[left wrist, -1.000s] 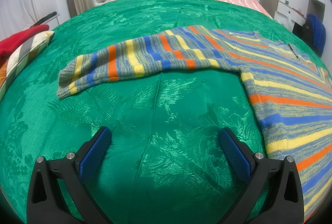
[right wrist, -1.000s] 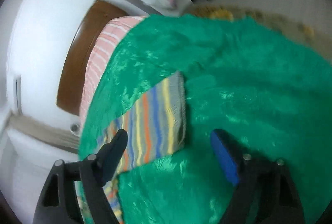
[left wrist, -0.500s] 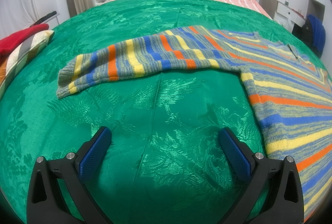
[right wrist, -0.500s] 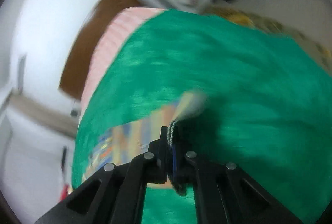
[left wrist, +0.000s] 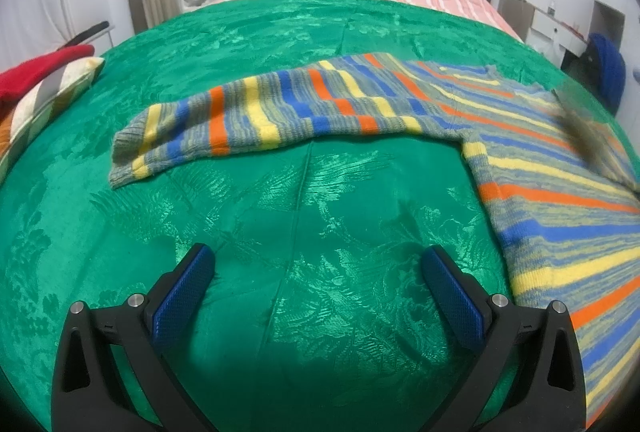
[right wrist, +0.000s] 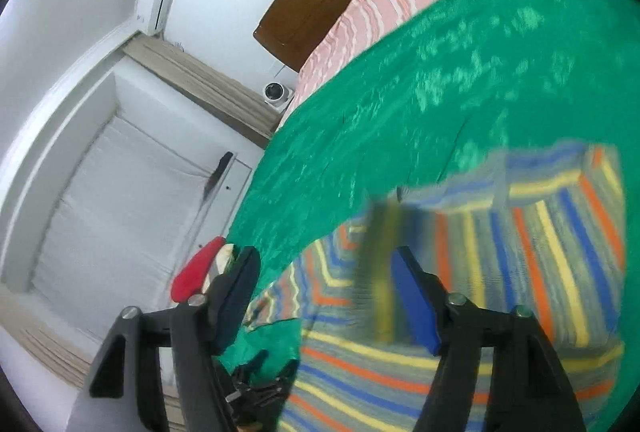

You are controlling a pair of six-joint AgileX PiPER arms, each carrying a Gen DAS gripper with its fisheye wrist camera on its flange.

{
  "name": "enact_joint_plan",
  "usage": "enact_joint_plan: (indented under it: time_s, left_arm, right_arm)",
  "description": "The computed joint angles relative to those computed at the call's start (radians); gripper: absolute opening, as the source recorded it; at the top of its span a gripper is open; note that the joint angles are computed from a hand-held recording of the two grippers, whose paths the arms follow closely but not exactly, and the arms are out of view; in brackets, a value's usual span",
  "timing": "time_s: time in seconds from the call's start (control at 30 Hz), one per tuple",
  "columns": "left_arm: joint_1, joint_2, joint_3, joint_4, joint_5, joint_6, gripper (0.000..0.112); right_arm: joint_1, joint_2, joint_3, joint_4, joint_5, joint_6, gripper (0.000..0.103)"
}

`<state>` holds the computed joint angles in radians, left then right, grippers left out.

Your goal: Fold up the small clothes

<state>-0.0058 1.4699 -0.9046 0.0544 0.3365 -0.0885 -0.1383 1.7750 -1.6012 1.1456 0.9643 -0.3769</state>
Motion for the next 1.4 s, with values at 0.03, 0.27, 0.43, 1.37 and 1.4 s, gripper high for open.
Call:
enact_joint_plan:
  time_s: [0.03,0.27,0.43,1.37,1.4]
  left_arm:
    - [-0.001,0.0,0.0,0.003,0.0,-0.003,0.103]
    - [-0.011,0.006,-0.015,0.068,0.019,-0.067,0.103]
    - [-0.052,0.018,-0.047,0.204,0.083,-0.245,0.103]
    - [0.595,0.232,-0.623,-0.651,0.732,0.542,0.101]
    - [0.584,0.289,-0.676,-0.649,0.773,0.536,0.099]
  right_arm:
    - [-0.004,-0.004,0.03,0.01,-0.003,-0.019,0.069]
    - [-0.128,-0.211,0.382,-0.296,-0.166,-0.153,0.069]
    - [-0.25,-0.388,0.664,-0.497,-0.328,-0.25,0.069]
    - [-0.323,-0.438,0.927,-0.15,-0.563,-0.691,0.079]
    - [-0.322,-0.439,0.928,-0.154,-0.564,-0.688,0.08]
